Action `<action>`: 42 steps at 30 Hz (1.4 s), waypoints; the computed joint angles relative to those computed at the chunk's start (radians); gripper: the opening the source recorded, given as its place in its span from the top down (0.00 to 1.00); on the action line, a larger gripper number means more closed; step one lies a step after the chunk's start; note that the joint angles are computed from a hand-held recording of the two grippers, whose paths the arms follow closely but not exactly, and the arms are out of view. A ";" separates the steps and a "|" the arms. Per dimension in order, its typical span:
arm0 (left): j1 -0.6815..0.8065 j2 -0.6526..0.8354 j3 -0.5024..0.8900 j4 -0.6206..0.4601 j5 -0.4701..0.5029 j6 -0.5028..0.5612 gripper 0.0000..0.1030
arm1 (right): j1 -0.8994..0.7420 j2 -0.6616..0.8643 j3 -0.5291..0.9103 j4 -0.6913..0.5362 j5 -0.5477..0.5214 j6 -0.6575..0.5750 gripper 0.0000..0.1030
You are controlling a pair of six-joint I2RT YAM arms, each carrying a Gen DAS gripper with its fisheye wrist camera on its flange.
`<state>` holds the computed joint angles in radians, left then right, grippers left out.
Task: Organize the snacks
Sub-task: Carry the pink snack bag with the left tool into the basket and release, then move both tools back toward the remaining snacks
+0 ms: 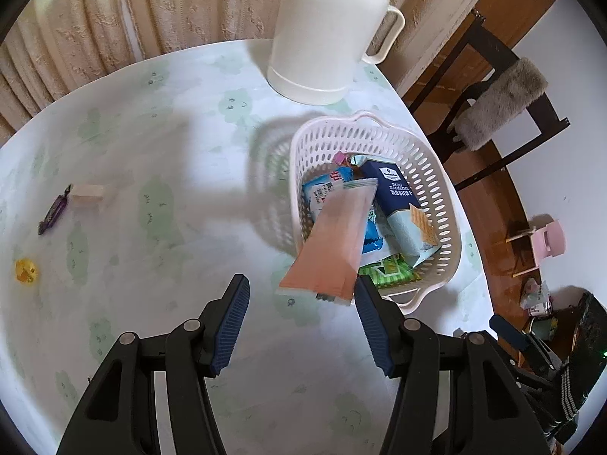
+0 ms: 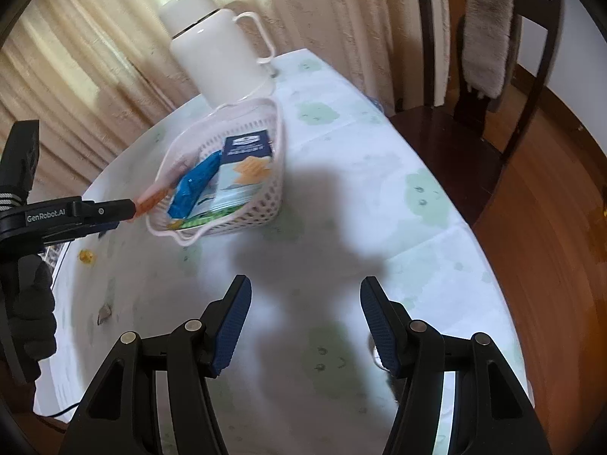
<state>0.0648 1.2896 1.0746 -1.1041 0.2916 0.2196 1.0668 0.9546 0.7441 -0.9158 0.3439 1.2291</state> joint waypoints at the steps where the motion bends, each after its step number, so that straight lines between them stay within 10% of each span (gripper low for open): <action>1: 0.004 0.001 0.002 -0.001 0.003 -0.001 0.48 | 0.006 0.009 0.004 0.004 0.001 0.001 0.41; 34: -0.097 0.016 -0.029 0.057 -0.087 -0.053 0.48 | 0.069 -0.010 0.004 -0.045 0.032 0.086 0.41; 42: 0.073 0.000 -0.040 0.003 -0.056 0.044 0.48 | 0.060 0.055 0.026 0.024 0.007 0.031 0.41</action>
